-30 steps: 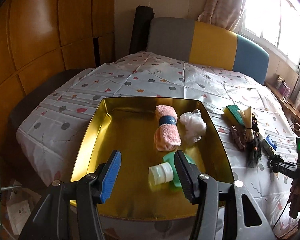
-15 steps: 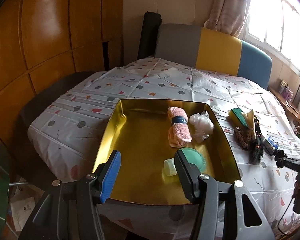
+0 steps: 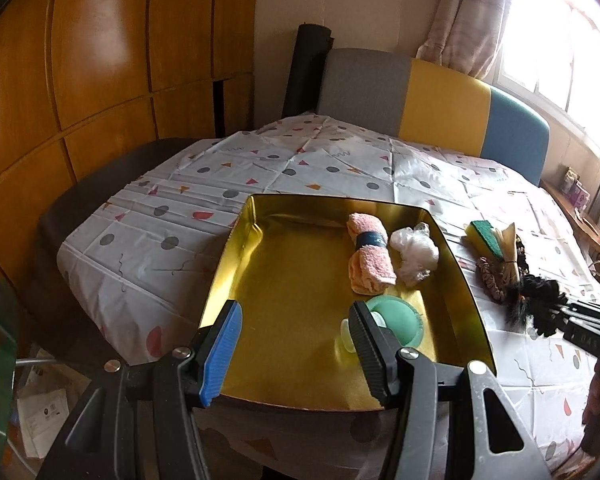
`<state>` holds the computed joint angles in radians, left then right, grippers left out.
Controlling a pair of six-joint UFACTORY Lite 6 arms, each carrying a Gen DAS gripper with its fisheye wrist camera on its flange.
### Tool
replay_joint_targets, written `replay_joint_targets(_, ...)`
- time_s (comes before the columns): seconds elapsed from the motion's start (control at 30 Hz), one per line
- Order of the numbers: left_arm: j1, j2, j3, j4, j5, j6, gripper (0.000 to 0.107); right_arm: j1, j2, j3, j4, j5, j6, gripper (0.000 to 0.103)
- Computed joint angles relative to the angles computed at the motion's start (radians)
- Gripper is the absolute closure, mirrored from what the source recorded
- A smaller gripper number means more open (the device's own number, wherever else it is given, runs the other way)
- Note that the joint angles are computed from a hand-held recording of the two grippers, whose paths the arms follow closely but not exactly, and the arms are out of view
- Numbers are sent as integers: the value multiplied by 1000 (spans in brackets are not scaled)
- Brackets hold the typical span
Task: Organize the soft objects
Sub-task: 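Carry the black scrunchie into the gold tray and release it with the right gripper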
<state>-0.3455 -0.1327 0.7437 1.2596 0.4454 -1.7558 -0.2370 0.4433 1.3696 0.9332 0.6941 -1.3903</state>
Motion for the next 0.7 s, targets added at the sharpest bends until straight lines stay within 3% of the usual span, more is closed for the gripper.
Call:
replay_joint_targets(0.13,15,-2,-5,19,-2,-14,51,116,-51,-68,21,8,-21,89)
replay_joint_targets(0.3,31,-5,-12,39,-10,-26,51,236,-50,-112,-2,-64,-19,89)
replay_joint_targets(0.7,59,21,-17,53,-34,-42,51,328,1,-112,-129,-158,51,87)
